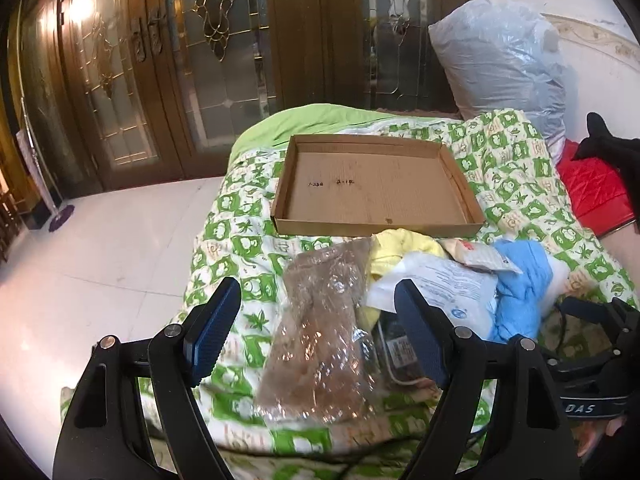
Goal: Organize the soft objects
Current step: 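Move both tools toward the pile of items beside the cardboard tray, then grasp the clear bag of brown fibres with the left tool while the right tool grasps the blue towel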
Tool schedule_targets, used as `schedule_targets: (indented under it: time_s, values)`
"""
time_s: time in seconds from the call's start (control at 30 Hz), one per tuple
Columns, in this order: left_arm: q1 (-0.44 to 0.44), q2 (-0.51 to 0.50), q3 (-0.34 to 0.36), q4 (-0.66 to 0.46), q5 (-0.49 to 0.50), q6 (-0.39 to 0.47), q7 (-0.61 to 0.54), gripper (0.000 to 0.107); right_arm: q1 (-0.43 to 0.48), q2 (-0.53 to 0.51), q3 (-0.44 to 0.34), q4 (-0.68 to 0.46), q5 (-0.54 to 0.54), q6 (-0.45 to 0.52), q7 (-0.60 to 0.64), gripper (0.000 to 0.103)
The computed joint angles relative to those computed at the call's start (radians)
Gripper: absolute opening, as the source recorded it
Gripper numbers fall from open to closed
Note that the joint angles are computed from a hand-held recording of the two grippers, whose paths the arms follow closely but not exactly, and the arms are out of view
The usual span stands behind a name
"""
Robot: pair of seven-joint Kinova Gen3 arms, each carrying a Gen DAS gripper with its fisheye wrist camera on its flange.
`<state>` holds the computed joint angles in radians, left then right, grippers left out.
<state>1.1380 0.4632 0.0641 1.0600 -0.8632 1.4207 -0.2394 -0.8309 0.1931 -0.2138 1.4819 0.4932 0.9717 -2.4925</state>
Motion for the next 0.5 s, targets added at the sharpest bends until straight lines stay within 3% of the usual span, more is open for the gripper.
schedule_targets:
  time_s: [0.1,0.23,0.5]
  values:
    - [-0.058,-0.033,0.025,0.076,0.077,-0.096,0.028,0.080,0.005,-0.008,-0.002,0.018,-0.006,-0.027,-0.011,0.103]
    - [-0.084,-0.039,0.033,0.077,0.116,-0.123,0.026,0.080,0.018,0.005,-0.009,0.007,-0.052,-0.025,0.037,0.103]
    - [-0.173,0.031,0.032,-0.066,0.274,-0.068,-0.132,0.080,0.015,0.028,0.005,-0.006,-0.078,-0.016,0.064,0.103]
